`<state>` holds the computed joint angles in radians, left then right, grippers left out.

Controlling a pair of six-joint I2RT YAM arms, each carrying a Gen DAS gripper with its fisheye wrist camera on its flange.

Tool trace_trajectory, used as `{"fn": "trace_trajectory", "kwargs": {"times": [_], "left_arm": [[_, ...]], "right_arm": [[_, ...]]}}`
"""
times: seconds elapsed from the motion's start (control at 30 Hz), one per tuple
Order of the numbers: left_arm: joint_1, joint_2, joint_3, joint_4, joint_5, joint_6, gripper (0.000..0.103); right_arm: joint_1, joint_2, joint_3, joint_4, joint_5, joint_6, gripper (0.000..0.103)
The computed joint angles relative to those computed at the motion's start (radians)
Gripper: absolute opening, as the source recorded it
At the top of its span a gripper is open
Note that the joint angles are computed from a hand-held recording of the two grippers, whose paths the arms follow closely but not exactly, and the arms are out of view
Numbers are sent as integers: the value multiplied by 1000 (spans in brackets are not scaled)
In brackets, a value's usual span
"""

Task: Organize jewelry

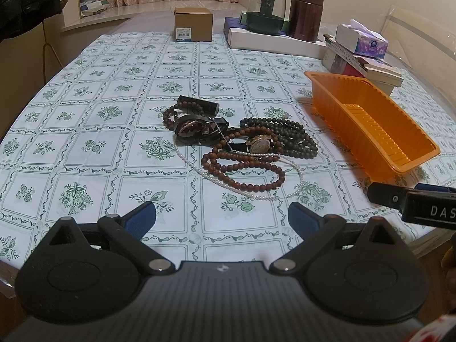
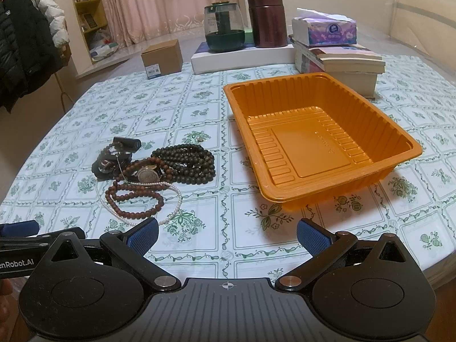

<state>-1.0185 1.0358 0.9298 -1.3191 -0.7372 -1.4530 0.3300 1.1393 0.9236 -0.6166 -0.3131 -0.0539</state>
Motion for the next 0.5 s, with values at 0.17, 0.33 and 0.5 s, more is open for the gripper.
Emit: {"fn": "trace_trajectory", "kwargs": {"times": [0.17, 0.33, 0.5], "left_arm": [[-1, 1, 0, -1, 0, -1, 98], [-1, 1, 0, 0, 0, 0, 98], [4, 0, -1, 23, 2, 8, 98]], "right_arm": [[-1, 0, 2, -2, -1, 1, 103], [-3, 0, 5, -5, -2, 0, 103], [-18, 0, 4, -11, -21, 7, 103]]}}
